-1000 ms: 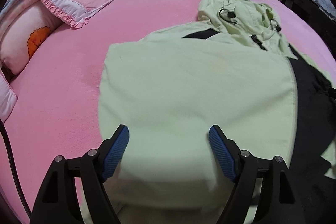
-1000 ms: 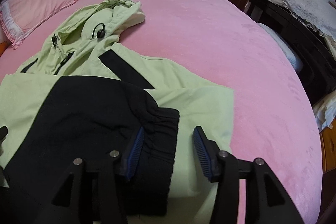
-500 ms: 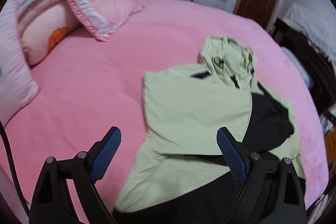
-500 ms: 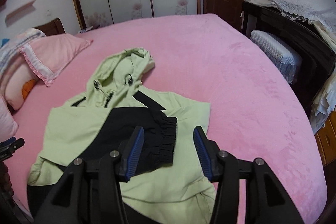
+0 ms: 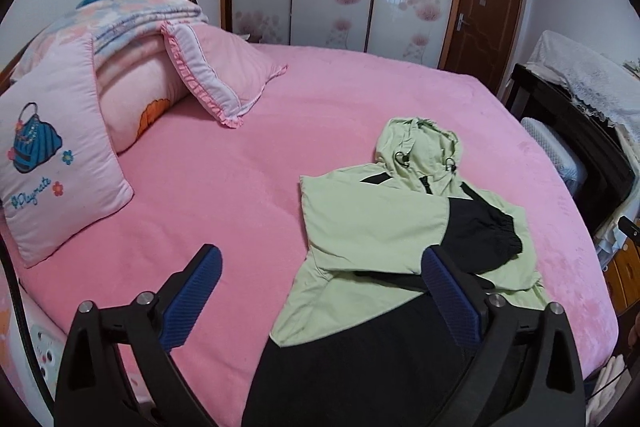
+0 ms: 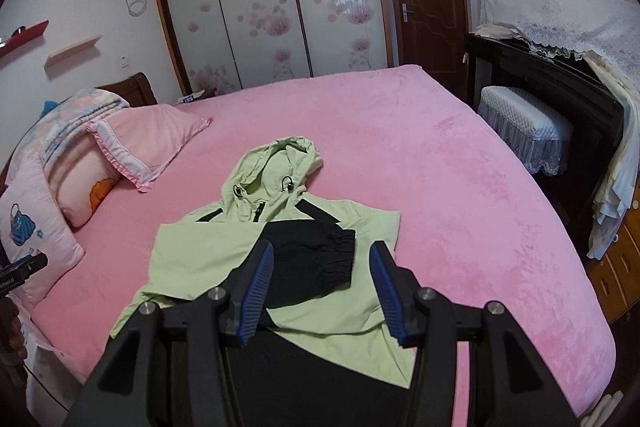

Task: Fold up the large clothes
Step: 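Move both open grippers back to the black hem edge of the jacket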

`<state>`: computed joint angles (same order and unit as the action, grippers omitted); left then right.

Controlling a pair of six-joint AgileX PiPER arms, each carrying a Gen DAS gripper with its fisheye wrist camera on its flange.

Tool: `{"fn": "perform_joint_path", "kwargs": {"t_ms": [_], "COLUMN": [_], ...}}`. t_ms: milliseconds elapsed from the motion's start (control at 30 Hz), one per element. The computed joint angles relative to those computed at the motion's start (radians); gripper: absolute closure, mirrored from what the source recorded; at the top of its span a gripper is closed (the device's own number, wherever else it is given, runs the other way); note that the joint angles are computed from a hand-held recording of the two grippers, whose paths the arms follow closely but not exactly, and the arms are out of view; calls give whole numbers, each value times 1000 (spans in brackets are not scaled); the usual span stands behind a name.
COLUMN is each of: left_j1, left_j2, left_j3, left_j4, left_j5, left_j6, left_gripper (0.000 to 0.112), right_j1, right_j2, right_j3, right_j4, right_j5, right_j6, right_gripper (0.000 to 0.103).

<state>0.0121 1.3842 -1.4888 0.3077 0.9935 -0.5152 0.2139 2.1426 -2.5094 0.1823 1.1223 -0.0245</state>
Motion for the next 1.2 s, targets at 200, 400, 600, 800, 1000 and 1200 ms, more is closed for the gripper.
{"fn": "perform_joint_path", "kwargs": {"t_ms": [200, 400, 600, 800, 1000, 1200], "left_j1": [-123, -286, -424, -535, -589, -630], "left_j2": [-99, -180, -237, -276, -335, -372], "left_j3": [94, 191, 241, 314, 434, 573], "left_j4": [87, 205, 296, 367, 373, 388], "left_j5": [39, 81, 137, 193, 190, 159], "left_j6": [-100, -234, -350, -451, -546, -643], "left_gripper": [11, 11, 11, 11, 11, 11], "right_j1": [4, 7, -21, -49, -66, -108], "right_j2": [-255, -427, -550, -655, -714, -768], "right_j3": [422, 678, 856, 1031, 1170, 1326], "right_j4": [36, 48, 134, 218, 263, 341], "right_j5": [-201, -310, -390, -464, -497, -542], "right_j6": [-62, -94, -164, -236, -296, -401], "right_gripper": [49, 49, 49, 49, 48, 48]}}
